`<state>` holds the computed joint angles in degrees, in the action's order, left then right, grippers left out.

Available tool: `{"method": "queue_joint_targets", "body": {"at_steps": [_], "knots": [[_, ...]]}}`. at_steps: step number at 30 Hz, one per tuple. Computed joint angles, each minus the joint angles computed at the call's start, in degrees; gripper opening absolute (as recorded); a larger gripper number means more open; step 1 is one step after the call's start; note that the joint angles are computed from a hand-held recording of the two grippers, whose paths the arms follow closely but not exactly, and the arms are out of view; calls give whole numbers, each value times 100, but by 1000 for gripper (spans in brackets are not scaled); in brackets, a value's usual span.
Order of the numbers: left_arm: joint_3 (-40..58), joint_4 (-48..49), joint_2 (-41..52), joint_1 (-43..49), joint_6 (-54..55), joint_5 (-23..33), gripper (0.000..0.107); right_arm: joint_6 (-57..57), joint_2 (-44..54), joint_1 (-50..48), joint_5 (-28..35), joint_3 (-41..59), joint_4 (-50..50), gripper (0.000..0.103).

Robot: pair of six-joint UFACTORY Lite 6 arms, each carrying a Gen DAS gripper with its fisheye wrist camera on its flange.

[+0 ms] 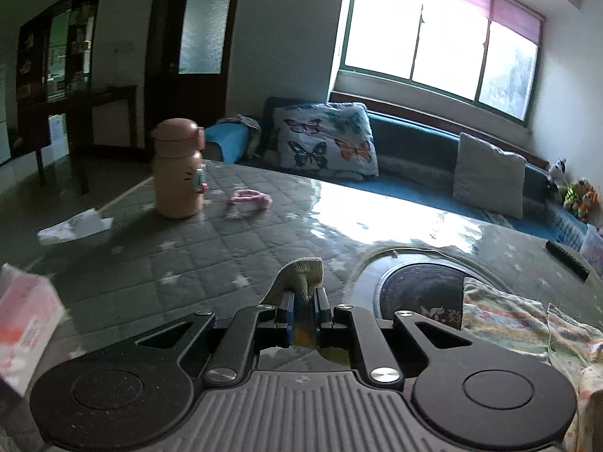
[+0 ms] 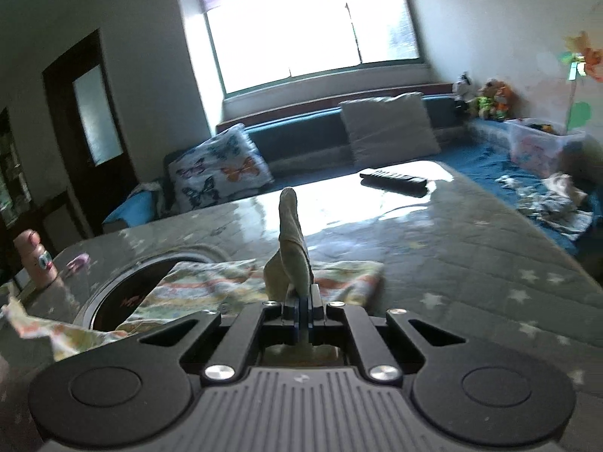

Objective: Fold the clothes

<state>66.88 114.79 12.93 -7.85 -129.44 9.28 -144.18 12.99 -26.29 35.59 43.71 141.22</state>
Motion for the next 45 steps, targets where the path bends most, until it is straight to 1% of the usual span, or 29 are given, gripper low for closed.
{"method": "queue_joint_targets", "body": {"at_steps": [3,8,11,16,20,22,26,27,29,31,32,33,35,36,37,38,39,41,42,43,45], "knots": [[-474,966,-353,107,-939,-23,11,-68,-279,-267,63,-315,63,3],[-1109,2009,-743,286,-2038,69,10,-180,-702,-715,132,-841,80,3],[-1442,2694,-934,466,-2798,115,10,-378,-769,-946,154,-1054,182,3],[-2048,3310,-1359,855,-3345,123,10,-636,-568,-1276,149,-1182,398,3],[-2382,3459,-1556,1200,-3405,132,10,-818,-216,-1495,187,-1108,561,4],[-2549,3782,-1655,1329,-3670,121,10,-924,19,-1542,176,-1017,654,4],[-2721,4201,-1660,1455,-3991,85,11,-1105,506,-1578,106,-826,907,8],[-2730,4264,-1638,1471,-4042,72,11,-1145,596,-1588,94,-795,965,12],[-2739,4137,-1622,1483,-3925,42,14,-1285,599,-1623,66,-829,1096,16],[-2763,3728,-1660,1456,-3528,23,15,-1443,597,-1655,33,-861,1249,19],[-2769,3631,-1663,1457,-3428,19,16,-1628,566,-1650,-27,-864,1449,20],[-2782,3599,-1678,1462,-3388,2,17,-1815,529,-1650,-84,-873,1655,23],[-2762,3493,-1653,1452,-3251,-5,18,-2019,390,-1713,-126,-940,1921,24],[-2779,3190,-1669,1421,-2941,19,20,-2070,326,-1752,-126,-964,1998,24],[-2799,2860,-1688,1387,-2609,51,26,-2117,262,-1784,-121,-989,2060,24],[-2794,2422,-1684,1358,-2179,97,35,-2143,190,-1783,-83,-1029,2043,24],[-2788,2097,-1677,1347,-1860,141,38,-2168,119,-1783,-47,-1069,2023,24],[-2792,1997,-1699,1402,-1760,126,40,-2073,75,-1730,-40,-1056,1810,26],[-2791,1960,-1715,1431,-1722,100,42,-1971,92,-1685,-59,-1014,1638,28],[-2798,1838,-1738,1433,-1594,98,47,-1886,118,-1628,-77,-968,1492,34],[-2835,1596,-1809,1408,-1327,110,51,-1915,254,-1410,-138,-845,1478,41]]}}
